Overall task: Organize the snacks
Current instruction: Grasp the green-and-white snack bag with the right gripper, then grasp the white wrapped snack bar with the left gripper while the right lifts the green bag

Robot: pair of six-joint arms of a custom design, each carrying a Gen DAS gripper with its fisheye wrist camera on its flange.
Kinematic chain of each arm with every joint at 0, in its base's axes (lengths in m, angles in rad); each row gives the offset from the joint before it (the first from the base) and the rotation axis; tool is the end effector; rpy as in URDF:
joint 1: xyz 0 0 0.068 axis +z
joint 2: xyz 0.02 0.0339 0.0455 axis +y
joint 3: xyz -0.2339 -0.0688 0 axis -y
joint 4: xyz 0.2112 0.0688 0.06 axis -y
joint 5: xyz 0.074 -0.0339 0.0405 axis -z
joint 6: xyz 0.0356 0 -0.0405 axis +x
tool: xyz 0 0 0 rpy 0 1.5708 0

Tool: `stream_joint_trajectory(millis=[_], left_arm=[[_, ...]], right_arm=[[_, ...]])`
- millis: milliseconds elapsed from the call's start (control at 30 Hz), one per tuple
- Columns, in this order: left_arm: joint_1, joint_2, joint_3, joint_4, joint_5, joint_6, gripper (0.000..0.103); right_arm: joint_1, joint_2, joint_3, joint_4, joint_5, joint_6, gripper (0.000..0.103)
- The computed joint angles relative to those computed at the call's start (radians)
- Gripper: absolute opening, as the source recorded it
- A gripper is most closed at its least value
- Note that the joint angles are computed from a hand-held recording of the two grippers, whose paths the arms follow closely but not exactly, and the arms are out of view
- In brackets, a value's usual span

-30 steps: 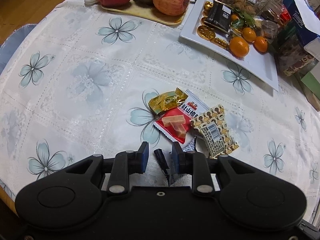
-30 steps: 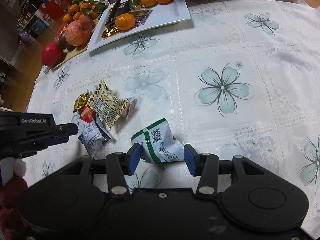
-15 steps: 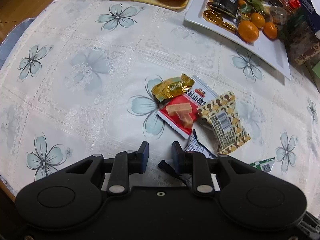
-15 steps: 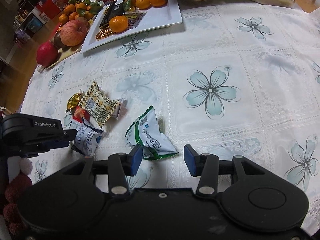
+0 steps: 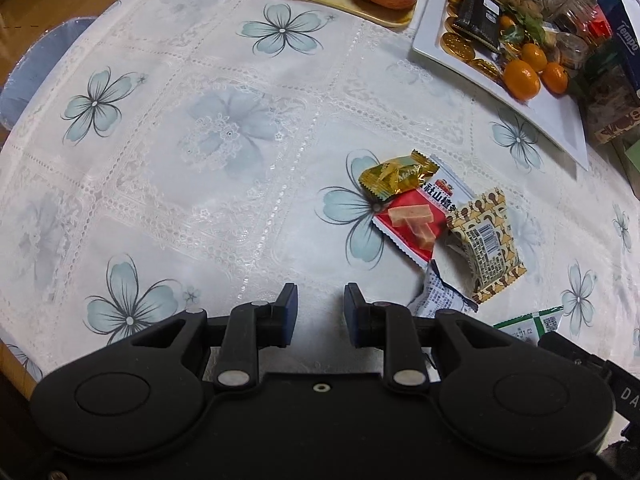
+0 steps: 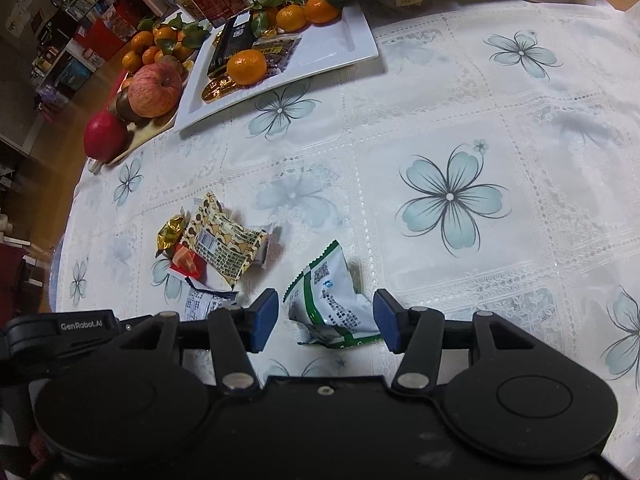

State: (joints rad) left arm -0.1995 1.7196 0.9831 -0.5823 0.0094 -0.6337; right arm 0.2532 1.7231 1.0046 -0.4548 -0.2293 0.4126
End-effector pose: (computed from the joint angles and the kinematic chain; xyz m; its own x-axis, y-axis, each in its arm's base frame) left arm 0.2732 -0.0556 0.1413 -0.8836 -0.4254 -0.1955 -0.4005 0.9031 -0.1550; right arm 0.2846 0.0820 0.1506 -0.9497 0.1576 -0.2706 0.0564 0.9361 0.3472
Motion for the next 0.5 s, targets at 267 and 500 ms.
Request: stream_joint_trajectory(millis=[267, 500], left_arm=[[0.019, -0.037, -0.019, -0.004, 0.039, 0.026, 0.033], [-0.019, -0.03, -0.02, 0.015, 0.039, 0.027, 0.033]], right_arm=[[0.073, 0.067, 0.011, 0.026, 0.086, -0.01, 0.06], [0.133, 0.06, -0.029, 0.074, 0.173, -0.048, 0.046]])
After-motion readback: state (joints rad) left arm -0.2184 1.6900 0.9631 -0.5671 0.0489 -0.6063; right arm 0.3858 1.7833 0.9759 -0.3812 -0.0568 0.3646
